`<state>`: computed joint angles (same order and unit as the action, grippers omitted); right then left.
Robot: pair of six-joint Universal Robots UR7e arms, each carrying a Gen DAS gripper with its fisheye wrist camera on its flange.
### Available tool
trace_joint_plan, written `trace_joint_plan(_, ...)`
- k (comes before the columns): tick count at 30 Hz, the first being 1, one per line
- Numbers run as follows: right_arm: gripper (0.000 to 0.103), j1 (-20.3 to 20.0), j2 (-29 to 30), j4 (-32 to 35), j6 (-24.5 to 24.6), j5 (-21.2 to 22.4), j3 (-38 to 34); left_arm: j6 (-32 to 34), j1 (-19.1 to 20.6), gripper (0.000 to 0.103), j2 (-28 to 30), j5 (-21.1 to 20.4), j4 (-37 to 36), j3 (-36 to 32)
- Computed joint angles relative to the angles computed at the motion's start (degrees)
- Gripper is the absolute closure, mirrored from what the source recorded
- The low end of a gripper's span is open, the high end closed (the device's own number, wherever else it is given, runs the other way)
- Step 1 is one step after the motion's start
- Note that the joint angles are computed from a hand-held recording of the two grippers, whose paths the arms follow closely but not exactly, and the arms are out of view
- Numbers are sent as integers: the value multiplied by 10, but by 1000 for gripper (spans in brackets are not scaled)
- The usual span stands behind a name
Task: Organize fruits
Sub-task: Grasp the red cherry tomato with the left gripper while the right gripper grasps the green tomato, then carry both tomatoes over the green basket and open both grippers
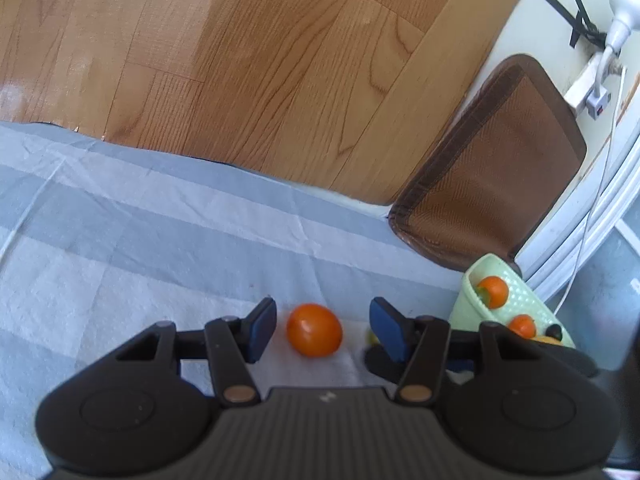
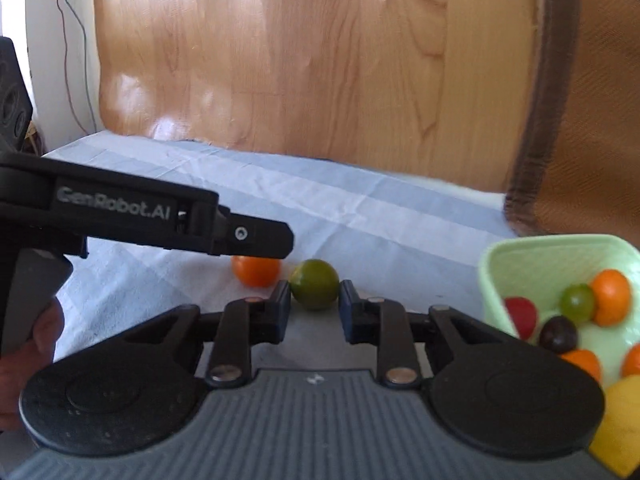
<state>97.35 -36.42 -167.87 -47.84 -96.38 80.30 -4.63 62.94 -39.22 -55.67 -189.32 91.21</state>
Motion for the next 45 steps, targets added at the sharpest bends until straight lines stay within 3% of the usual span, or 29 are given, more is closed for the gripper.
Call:
trace_joint_plan(3, 75, -10, -36, -22, 0, 15, 50, 32, -10, 49, 17, 37, -5, -10)
trace_joint_plan(5, 75, -16, -58, -40, -3, 22, 84, 50, -20, 72, 27, 74, 3, -17)
trace_joint_plan(9, 75, -30, -105, -74, -5, 39, 153, 50, -35, 73, 19, 79, -5, 13)
trace_joint_plan(16, 75, -58, -201, -99, -5, 63, 273, 42, -102, 72, -26, 45, -56, 162)
trace_joint_plan(20, 74, -70, -231, -141, 1, 56, 320, 38, -130, 72, -27, 43, -83, 208)
trace_joint_plan(24, 74, -73, -232, -166, -6, 50, 336, 55, -145, 70, -10, 69, -100, 215)
trace_joint_plan(27, 73, -69, -229, -174, -10, 44, 335, 48, -153, 59, -10, 80, -97, 220)
trace_joint_plan(33, 60, -78, -242, -179, -15, 59, 348, 56, -167, 55, -10, 104, -104, 227)
trace_joint_plan(36, 62, -80, -243, -175, -22, 65, 349, 58, -165, 62, -4, 100, -89, 217)
trace_joint_plan(37, 75, -80, -242, -170, -25, 65, 348, 62, -165, 66, 1, 106, -89, 212)
trace_joint_plan(38, 74, -81, -243, -167, -23, 68, 347, 65, -164, 73, 4, 110, -85, 206)
trace_joint_plan(42, 74, -87, -242, -185, -18, 95, 335, 46, -150, 73, -7, 59, -52, 176)
trace_joint_plan(45, 74, -88, -233, -205, -2, 114, 306, 70, -146, 73, 6, 38, -45, 128)
